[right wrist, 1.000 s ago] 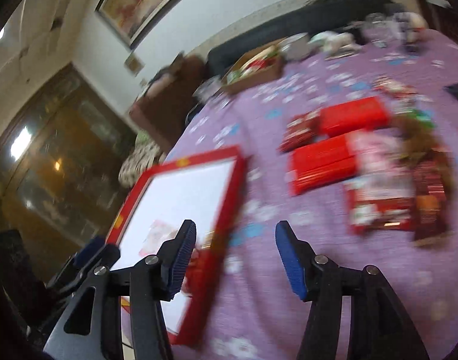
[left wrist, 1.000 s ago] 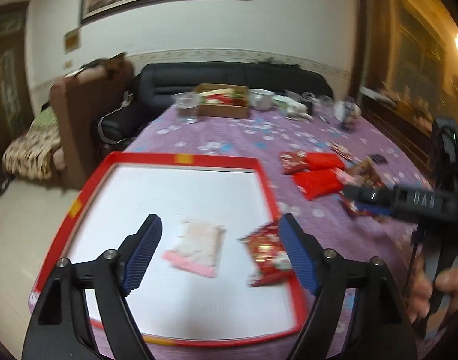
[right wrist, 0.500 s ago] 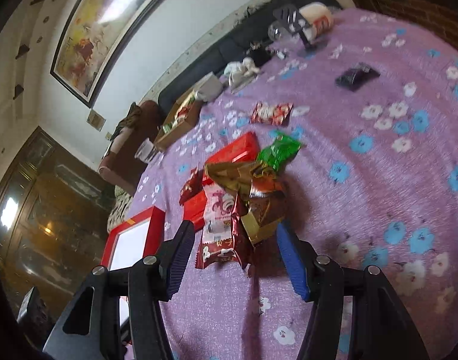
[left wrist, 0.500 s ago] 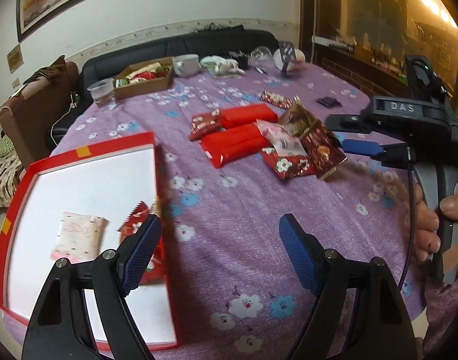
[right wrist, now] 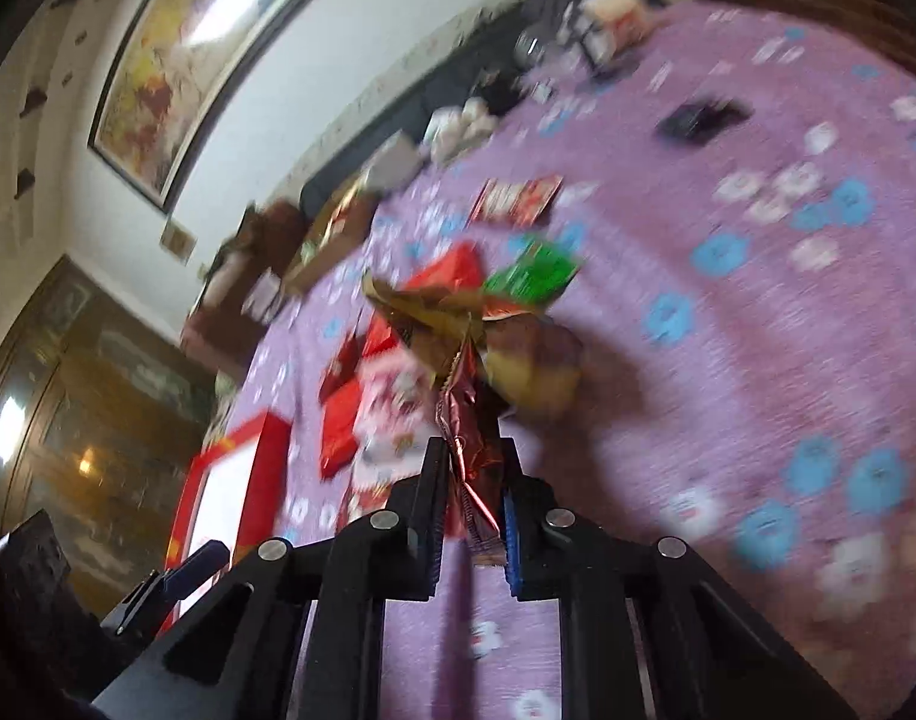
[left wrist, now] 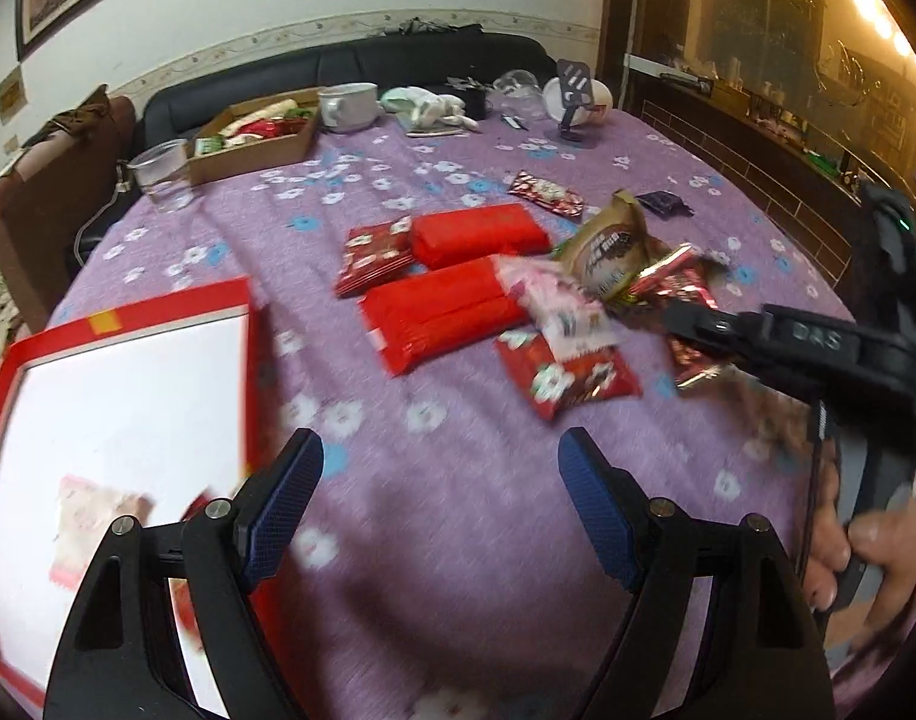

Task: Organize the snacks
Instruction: 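Grasp the red candy bag with the left gripper while right grasps brown wrapper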

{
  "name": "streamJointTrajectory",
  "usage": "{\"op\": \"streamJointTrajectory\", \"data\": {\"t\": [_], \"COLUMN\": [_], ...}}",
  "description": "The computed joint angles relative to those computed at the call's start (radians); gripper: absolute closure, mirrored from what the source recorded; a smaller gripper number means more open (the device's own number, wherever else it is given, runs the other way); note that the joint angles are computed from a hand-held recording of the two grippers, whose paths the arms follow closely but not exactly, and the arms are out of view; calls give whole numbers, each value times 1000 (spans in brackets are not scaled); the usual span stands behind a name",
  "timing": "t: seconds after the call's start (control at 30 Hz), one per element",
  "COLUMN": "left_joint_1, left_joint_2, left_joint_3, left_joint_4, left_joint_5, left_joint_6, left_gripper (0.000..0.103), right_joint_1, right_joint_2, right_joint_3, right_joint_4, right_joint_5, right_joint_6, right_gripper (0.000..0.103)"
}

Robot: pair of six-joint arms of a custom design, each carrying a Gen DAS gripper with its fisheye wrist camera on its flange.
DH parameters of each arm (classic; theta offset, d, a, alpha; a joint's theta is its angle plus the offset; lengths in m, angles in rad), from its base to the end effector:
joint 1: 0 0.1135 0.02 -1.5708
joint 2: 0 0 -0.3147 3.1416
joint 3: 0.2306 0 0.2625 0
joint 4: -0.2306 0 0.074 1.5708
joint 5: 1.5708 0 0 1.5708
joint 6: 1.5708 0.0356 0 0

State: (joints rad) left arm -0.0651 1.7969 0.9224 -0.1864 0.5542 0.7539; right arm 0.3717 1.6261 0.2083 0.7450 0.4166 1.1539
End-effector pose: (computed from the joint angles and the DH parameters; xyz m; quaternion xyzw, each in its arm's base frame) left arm 0.3494 -0.0416 0.1716 0.4339 0.8263 -0.1673 0.3177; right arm 0.2093 0.0661 0.1179 0.4190 0.7806 0.1588 0.4357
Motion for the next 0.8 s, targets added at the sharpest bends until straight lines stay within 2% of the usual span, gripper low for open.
{"op": "streamJointTrajectory", "data": {"t": [0.1, 0.17, 0.2, 0.23, 0.43, 0.63, 0.73, 0.77, 0.8], "left_joint_1": [-55, -81, -94, -99, -143, -190, -203, -204, -203], "left_joint_2": [30, 54, 72, 79, 128, 137, 129, 126, 122], "left_joint_3": [17, 36, 52, 58, 81, 95, 60, 48, 37], "left_joint_4": [7, -15, -36, -42, -39, -31, 28, 46, 60], "left_joint_5": [-30, -40, -36, -32, -38, -44, -45, -45, -38], "left_joint_6": [-41, -67, -80, -85, -122, -155, -156, -151, -139], "left_gripper": [22, 22, 22, 22, 22, 22, 23, 25, 38], "right_joint_1": [-8, -73, -109, -118, -77, -86, -83, -82, -81], "right_joint_2": [-30, 26, 80, 88, 45, 49, 48, 48, 47], "right_joint_3": [-45, -75, -106, -112, -26, -52, -48, -46, -48], "right_joint_4": [-8, 70, 186, 207, 17, 67, 60, 57, 59], "right_joint_5": [62, -19, -74, -82, -26, -44, -41, -40, -42], "right_joint_6": [57, 92, 100, 95, 55, 63, 62, 60, 56], "right_gripper": [87, 88, 88, 88, 85, 85, 85, 85, 85]}}
